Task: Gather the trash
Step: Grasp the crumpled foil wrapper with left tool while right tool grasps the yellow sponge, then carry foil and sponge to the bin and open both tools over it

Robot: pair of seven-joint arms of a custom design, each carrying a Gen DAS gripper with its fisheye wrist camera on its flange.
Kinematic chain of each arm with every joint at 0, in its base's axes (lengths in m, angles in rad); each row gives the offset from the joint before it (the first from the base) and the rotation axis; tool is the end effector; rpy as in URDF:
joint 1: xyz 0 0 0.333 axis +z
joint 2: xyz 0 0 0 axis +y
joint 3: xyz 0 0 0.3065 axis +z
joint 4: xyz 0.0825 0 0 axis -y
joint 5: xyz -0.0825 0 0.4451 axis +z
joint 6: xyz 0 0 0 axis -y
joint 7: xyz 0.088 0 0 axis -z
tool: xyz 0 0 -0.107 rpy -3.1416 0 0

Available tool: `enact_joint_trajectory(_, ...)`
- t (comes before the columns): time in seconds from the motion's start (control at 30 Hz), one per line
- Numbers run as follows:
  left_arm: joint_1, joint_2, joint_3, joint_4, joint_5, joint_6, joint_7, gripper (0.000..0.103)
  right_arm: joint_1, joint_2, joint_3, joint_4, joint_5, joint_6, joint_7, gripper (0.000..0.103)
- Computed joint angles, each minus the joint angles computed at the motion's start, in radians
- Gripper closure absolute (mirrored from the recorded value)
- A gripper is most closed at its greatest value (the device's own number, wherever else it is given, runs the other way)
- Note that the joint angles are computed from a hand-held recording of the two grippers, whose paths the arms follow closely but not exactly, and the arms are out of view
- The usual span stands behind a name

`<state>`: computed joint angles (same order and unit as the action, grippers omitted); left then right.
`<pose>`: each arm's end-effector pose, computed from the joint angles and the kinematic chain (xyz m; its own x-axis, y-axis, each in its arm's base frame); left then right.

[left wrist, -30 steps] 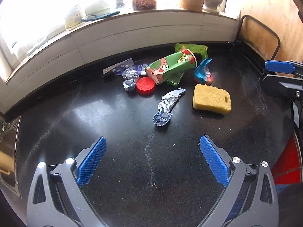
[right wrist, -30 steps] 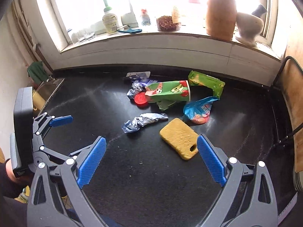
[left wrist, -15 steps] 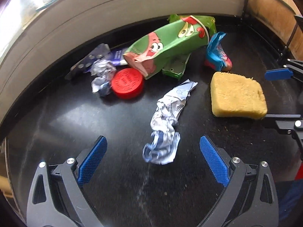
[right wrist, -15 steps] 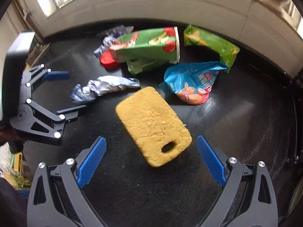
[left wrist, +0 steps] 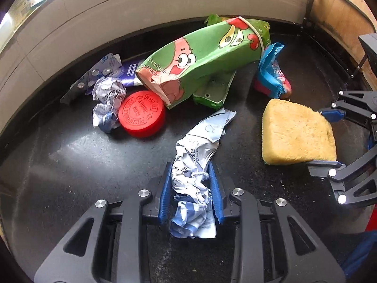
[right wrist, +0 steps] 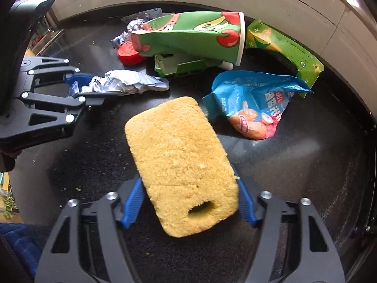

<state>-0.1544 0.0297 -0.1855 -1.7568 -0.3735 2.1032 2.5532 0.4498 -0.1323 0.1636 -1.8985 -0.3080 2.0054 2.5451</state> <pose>0.6183 -0.2357 0.5516 -0.9222 -0.3857 -0.0295 -0.3313 0.8269 -0.4543 0.5035 0.3371 0.5612 -0.2600 -0.9656 0.0022 -0.8924 0.2394 -0.3825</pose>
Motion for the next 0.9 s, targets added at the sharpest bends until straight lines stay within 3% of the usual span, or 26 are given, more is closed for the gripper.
enact_joint_trajectory(0.13, 0.007, -0.044, 0.006, -0.029, -0.023, -0.005, -0.038, 0.075, 0.003, -0.017, 0.008, 0.003, 0.0, 0.0, 0.07, 0.044)
enact_joint_trajectory(0.47, 0.061, -0.162, 0.047, -0.068, -0.023, -0.05, -0.153, 0.075, 0.029, -0.014, 0.047, 0.125, -0.097, -0.106, 0.24, 0.044)
enact_joint_trajectory(0.9, 0.107, -0.238, 0.074, -0.124, -0.044, -0.027, -0.157, 0.075, 0.075, 0.066, 0.059, 0.256, -0.148, -0.158, 0.27, 0.044)
